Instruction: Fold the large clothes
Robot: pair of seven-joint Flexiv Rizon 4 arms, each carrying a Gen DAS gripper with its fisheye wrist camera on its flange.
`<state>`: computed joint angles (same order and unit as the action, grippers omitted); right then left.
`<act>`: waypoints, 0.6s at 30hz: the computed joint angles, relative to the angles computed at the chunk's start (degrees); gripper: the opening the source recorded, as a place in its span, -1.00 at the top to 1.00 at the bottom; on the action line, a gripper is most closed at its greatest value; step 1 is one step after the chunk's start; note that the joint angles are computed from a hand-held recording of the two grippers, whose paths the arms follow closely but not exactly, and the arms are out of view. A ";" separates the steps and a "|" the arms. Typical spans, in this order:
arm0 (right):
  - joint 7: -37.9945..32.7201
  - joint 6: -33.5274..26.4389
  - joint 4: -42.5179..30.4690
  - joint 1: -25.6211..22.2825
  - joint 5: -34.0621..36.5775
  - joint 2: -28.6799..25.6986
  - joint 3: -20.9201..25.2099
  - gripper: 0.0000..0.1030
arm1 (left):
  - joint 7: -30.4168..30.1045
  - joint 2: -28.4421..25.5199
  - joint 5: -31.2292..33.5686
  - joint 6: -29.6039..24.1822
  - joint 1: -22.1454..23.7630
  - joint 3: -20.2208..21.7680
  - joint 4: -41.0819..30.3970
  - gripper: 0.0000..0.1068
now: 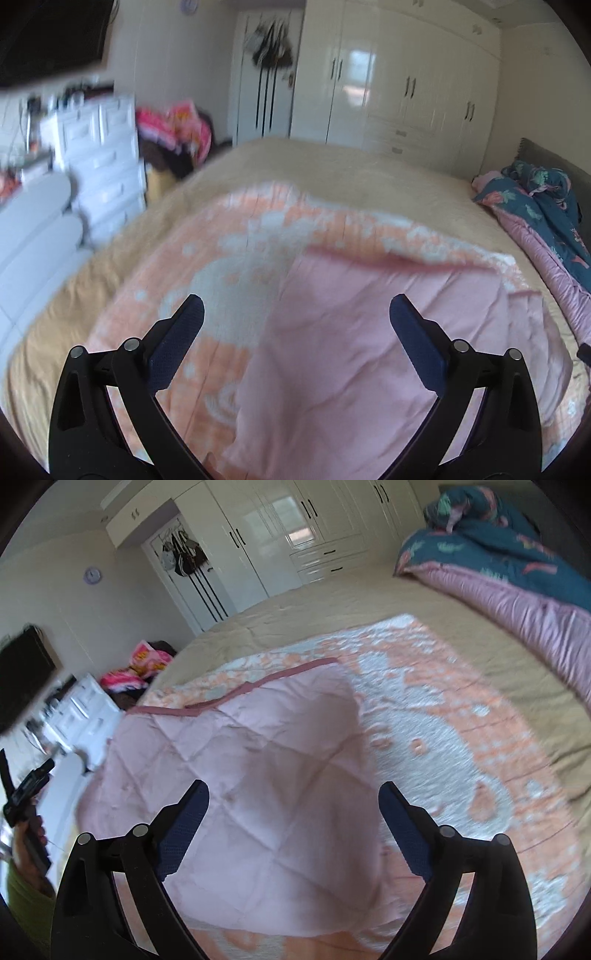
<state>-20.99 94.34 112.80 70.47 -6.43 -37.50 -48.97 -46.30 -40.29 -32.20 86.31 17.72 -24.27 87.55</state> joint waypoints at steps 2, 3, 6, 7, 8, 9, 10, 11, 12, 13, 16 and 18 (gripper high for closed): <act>-0.62 -1.61 -0.36 -1.16 -1.20 0.01 0.93 -0.80 | -1.32 -0.64 -0.79 -5.59 0.29 1.74 -0.18 -0.77; -0.83 -1.89 -0.52 -2.02 -1.88 -0.11 1.68 -0.80 | -1.35 -0.99 -2.52 -10.23 1.56 1.03 -0.24 -0.77; -0.73 -1.65 -0.85 -4.38 -3.11 -0.49 3.93 -0.79 | 0.35 -2.09 -5.84 -14.25 2.09 1.11 0.01 -0.77; -0.71 -1.68 -0.95 -4.94 -3.42 -0.72 4.47 -0.80 | -0.23 -2.58 -5.62 -14.19 0.73 3.02 -0.22 -0.77; -0.52 -2.29 -1.19 -5.08 -3.77 -0.96 4.60 -0.79 | 0.54 -2.77 -6.54 -14.78 0.63 3.07 -0.07 -0.75; -0.67 -3.02 -1.61 -5.66 -4.52 -1.13 5.30 -0.79 | 2.58 -2.72 -8.05 -15.60 1.29 1.90 0.83 -0.73; -0.83 -3.64 -1.88 -6.24 -5.43 -1.18 6.02 -0.79 | 4.39 -2.62 -9.05 -14.92 1.15 1.37 1.62 -0.59; -0.87 -4.98 -2.22 -6.30 -6.67 -1.46 6.16 -0.76 | 5.59 -2.55 -9.62 -14.14 0.55 1.52 1.85 0.03; -0.66 -5.26 -2.40 -6.30 -7.83 -1.82 6.03 -0.69 | 7.09 -2.30 -10.19 -12.67 -0.01 1.41 2.34 0.32; -0.50 -4.48 -2.38 -6.28 -8.82 -2.26 5.82 -0.37 | 8.10 -2.06 -10.75 -11.49 -0.44 1.28 2.66 0.44; 0.60 -5.32 -2.65 -3.91 -10.23 -3.35 2.58 0.56 | 10.84 -1.55 -13.06 -9.92 -0.41 -0.28 2.32 0.72; 1.78 -5.71 -2.89 -0.02 -11.58 -4.90 -3.55 0.64 | 12.67 -1.86 -14.27 -7.79 -0.71 -1.52 0.74 0.73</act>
<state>-19.20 88.63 109.91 70.46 -18.01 -42.40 -52.52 -33.63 -42.15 -46.47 78.52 17.01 -25.79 88.29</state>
